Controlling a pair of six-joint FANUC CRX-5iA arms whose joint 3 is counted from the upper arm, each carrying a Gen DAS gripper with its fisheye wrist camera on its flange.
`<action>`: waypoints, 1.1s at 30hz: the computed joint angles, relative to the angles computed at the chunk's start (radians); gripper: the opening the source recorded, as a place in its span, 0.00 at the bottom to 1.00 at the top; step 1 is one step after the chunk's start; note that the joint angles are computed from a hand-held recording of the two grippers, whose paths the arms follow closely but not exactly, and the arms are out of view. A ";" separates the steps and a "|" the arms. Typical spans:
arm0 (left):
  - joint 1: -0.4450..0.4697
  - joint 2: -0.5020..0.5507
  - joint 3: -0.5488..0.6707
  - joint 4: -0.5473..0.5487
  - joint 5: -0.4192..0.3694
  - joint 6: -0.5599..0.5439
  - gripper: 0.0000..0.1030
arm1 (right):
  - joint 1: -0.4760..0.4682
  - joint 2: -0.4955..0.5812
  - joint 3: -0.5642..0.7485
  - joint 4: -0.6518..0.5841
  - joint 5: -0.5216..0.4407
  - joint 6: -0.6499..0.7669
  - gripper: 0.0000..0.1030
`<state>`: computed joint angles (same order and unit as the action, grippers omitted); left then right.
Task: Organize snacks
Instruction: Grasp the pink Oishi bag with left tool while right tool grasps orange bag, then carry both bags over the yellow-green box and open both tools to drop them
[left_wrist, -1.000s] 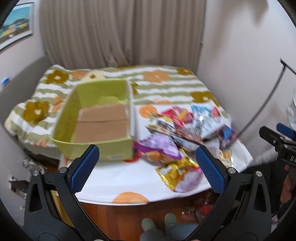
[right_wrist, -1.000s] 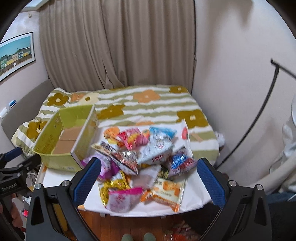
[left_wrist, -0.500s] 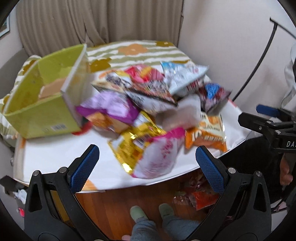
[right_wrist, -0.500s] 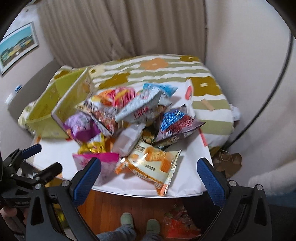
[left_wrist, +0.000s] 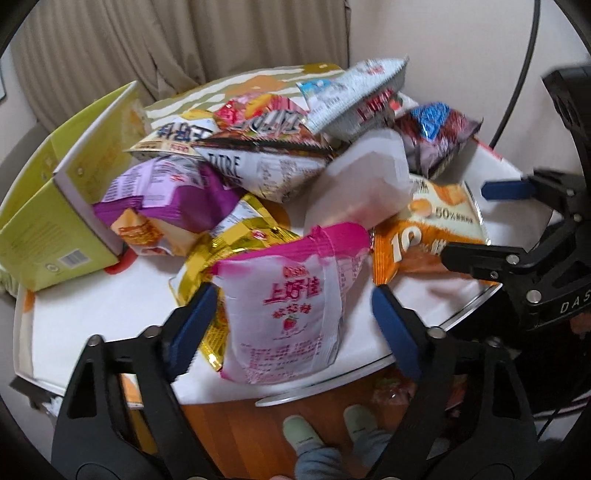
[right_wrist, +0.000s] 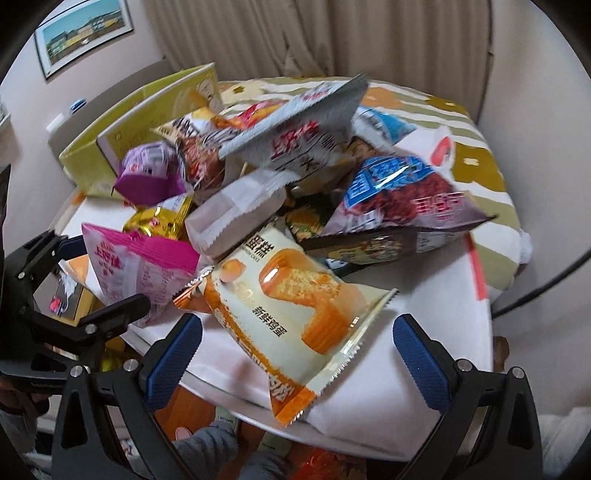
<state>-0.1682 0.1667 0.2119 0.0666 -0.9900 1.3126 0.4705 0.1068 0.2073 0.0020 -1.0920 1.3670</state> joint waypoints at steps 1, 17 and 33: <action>-0.004 0.003 0.003 -0.006 -0.004 -0.002 0.73 | 0.002 0.006 -0.002 0.005 0.003 0.011 1.00; -0.022 0.040 0.046 -0.055 -0.035 -0.027 0.50 | -0.007 0.071 0.052 -0.002 0.010 0.158 1.00; 0.014 0.045 0.037 0.022 -0.043 -0.067 0.44 | 0.032 0.045 -0.031 0.073 0.120 0.133 0.76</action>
<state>-0.1540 0.2120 0.2493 0.0886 -1.0328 1.2456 0.5024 0.1517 0.1766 0.0752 -0.9720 1.5001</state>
